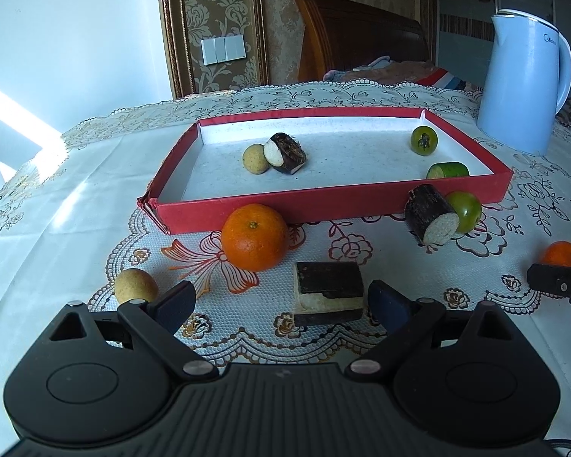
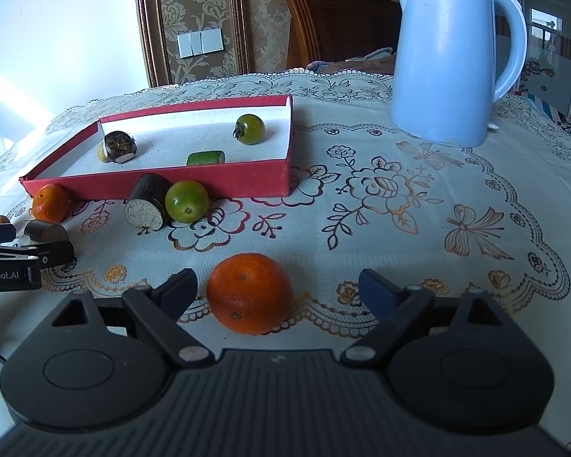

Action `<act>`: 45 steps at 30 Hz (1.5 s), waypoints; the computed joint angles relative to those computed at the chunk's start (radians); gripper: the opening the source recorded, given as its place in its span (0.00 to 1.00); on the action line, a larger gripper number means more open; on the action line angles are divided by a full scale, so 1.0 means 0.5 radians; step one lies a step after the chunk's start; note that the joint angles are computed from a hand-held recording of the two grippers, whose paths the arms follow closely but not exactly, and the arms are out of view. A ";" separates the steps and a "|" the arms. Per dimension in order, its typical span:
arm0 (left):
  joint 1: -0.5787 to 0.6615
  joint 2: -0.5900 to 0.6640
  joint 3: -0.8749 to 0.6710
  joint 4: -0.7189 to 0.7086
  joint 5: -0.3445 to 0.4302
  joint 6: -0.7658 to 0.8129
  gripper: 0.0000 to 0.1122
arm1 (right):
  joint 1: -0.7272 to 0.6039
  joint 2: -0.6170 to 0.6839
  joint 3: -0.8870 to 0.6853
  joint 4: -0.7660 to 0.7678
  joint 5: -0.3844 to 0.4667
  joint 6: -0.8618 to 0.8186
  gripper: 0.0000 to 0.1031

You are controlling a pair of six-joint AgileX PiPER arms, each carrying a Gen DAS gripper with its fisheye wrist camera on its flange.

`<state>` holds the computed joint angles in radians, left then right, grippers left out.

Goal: Organize fruits
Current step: 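Grasp the black-and-white block with the left tool while the right tool grasps the tangerine, then carry the block with the left tool while the right tool carries the tangerine over the tray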

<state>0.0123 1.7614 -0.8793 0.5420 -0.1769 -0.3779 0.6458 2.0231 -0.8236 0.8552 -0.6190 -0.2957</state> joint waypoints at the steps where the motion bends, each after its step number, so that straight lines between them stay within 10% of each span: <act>1: -0.001 -0.006 0.010 -0.014 -0.012 0.022 0.87 | 0.001 0.001 -0.001 -0.001 0.001 -0.003 0.88; 6: 0.002 -0.034 0.065 -0.125 -0.102 0.159 0.87 | 0.006 0.000 0.012 -0.034 -0.027 0.022 0.82; 15: 0.029 -0.030 0.047 0.188 -0.099 -0.139 0.49 | 0.021 -0.006 0.012 -0.068 -0.016 -0.017 0.62; 27: 0.010 -0.056 0.109 -0.007 -0.172 0.113 0.30 | 0.010 -0.019 0.053 -0.229 -0.041 0.112 0.40; 45: 0.085 -0.071 0.091 0.326 -0.238 -0.285 0.30 | 0.002 -0.059 0.101 -0.262 -0.111 0.210 0.39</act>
<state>0.0548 1.7260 -0.8339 0.7051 -0.2960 -0.5204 0.6469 1.9936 -0.7731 0.7241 -0.6747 -0.1907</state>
